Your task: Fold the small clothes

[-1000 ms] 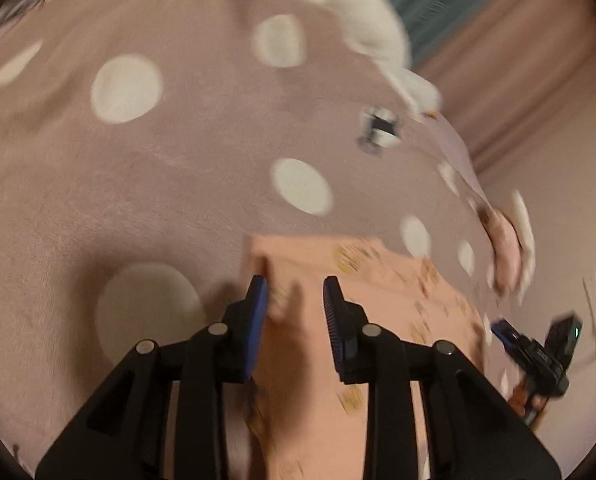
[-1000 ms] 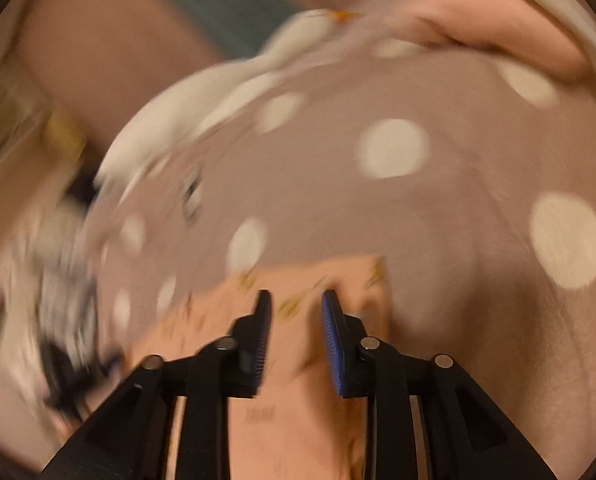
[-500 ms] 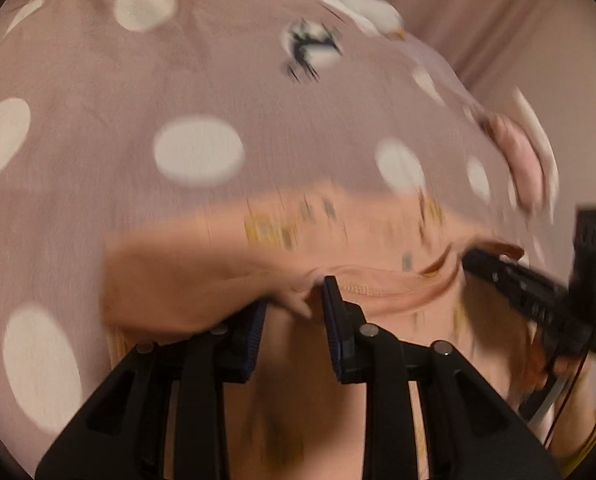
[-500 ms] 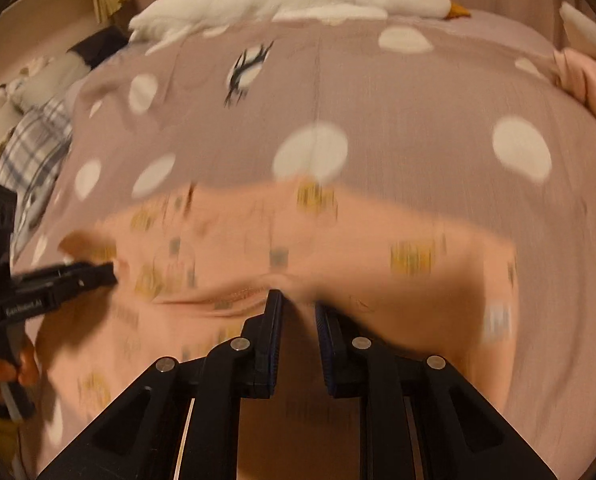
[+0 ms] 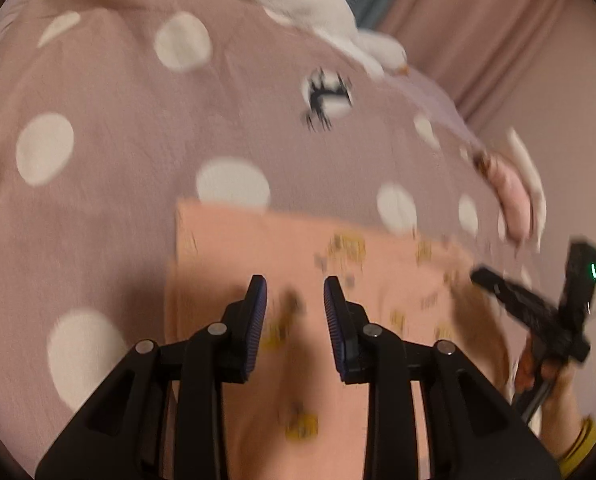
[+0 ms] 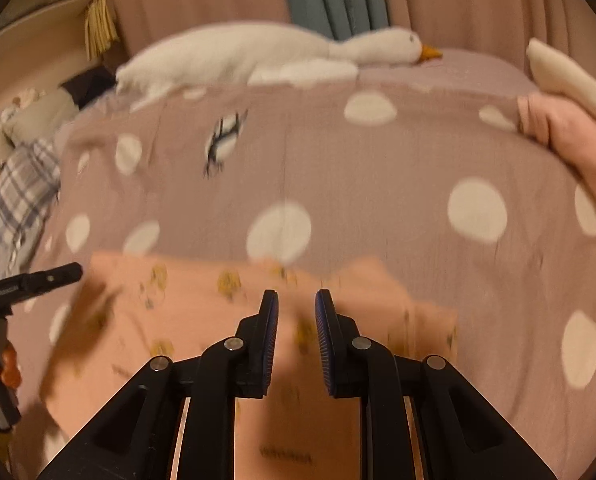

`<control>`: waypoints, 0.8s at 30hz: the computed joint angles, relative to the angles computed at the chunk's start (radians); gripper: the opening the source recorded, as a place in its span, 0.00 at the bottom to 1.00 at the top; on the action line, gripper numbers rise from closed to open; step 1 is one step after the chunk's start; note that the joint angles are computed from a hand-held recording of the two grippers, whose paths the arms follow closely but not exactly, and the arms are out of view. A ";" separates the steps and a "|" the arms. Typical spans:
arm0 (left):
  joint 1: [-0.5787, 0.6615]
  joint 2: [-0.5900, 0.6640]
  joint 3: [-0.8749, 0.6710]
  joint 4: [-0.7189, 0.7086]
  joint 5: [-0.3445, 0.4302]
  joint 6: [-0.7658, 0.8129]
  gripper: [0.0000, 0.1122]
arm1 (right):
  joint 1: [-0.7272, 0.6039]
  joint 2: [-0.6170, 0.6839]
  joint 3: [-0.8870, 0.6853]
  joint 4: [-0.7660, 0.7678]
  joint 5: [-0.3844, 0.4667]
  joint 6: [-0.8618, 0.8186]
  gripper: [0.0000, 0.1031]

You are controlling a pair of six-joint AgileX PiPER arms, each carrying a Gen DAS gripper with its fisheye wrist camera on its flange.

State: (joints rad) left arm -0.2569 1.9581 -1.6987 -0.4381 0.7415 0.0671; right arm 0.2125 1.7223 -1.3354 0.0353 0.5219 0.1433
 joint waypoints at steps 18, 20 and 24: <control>0.159 -0.412 0.630 -0.314 -0.069 0.319 0.66 | 0.011 -0.112 0.086 -0.068 0.009 0.148 0.40; 0.202 -0.379 0.635 -0.437 -0.001 0.398 0.66 | 0.012 -0.123 0.111 0.090 -0.002 0.013 0.40; 0.225 -0.296 0.609 -0.619 0.098 0.487 0.65 | 0.017 -0.066 0.092 0.337 0.039 -0.174 0.40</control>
